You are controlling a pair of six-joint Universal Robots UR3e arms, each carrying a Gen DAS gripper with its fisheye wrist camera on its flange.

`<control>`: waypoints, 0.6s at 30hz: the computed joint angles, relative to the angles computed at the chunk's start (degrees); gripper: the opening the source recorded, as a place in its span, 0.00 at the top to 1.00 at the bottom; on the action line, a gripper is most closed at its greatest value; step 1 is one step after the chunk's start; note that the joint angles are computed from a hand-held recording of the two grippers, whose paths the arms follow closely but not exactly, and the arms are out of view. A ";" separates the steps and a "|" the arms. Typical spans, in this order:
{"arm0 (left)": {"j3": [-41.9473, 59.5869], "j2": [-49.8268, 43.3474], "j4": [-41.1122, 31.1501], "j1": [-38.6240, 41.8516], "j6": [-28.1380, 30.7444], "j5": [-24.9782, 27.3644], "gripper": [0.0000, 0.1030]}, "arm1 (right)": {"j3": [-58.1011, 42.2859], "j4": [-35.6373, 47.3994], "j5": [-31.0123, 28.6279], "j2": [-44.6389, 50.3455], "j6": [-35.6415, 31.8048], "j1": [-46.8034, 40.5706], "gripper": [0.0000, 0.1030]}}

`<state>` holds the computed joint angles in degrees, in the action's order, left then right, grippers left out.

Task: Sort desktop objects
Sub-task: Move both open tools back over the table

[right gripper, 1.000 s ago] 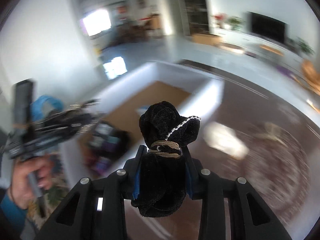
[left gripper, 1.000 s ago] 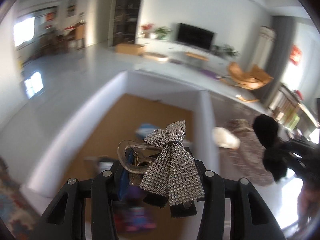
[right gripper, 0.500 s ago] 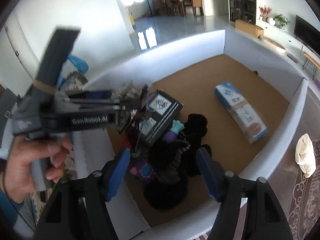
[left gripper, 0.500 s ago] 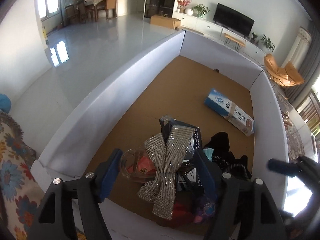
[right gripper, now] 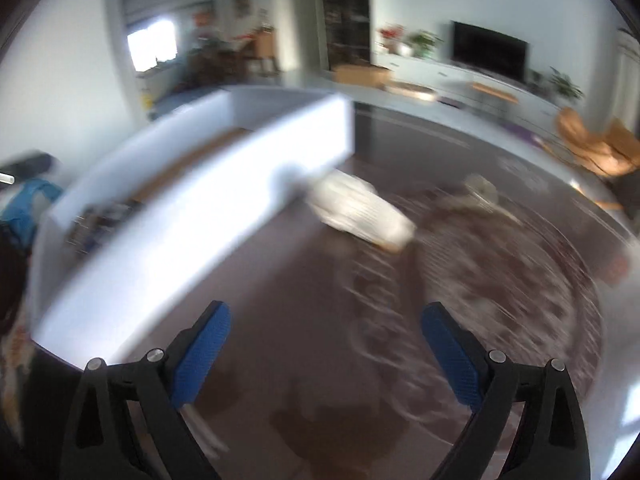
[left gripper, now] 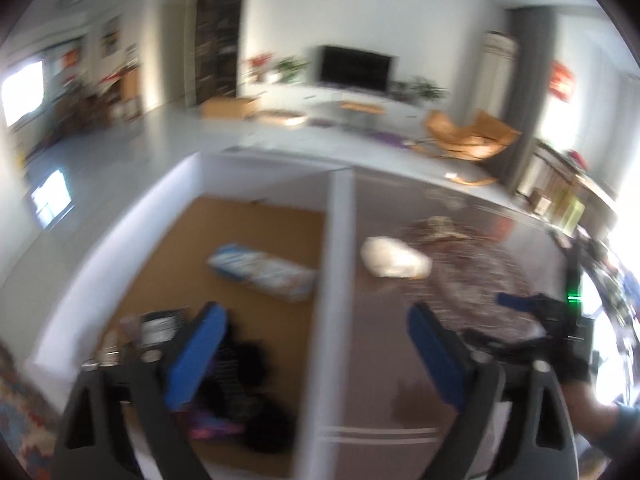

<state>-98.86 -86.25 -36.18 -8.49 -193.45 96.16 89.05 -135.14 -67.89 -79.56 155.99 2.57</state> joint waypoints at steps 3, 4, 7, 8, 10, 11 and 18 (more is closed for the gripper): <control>8.00 -8.25 -0.96 -7.52 -1.20 0.94 0.00 | 7.61 -4.08 -2.38 -1.52 -3.79 -8.79 0.06; 11.13 -11.96 -1.82 -9.59 -1.73 0.55 0.00 | 9.28 -4.46 -2.56 -2.05 -5.07 -11.49 0.06; 17.97 -21.56 -3.88 -13.44 -4.29 1.23 0.00 | 12.20 -3.97 -2.44 -2.95 -7.41 -17.51 0.06; 19.60 -24.13 -4.61 -14.02 -5.55 1.36 0.00 | 12.93 -3.71 -2.20 -3.37 -8.09 -19.14 0.06; 22.80 -29.81 -5.24 -14.42 -8.31 0.53 0.00 | 15.51 -4.52 -1.37 -4.40 -10.08 -22.06 0.06; 23.91 -31.86 -5.52 -14.70 -9.46 0.70 0.00 | 16.27 -4.98 -1.26 -4.61 -10.60 -22.67 0.06; 33.00 -44.36 -10.55 -16.61 -15.44 6.88 0.00 | 17.30 -5.33 2.16 -5.29 -11.00 -25.20 0.06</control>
<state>-65.86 -130.60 -46.73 -25.10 -208.89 103.04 106.35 -140.47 -65.73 -84.86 144.99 -22.63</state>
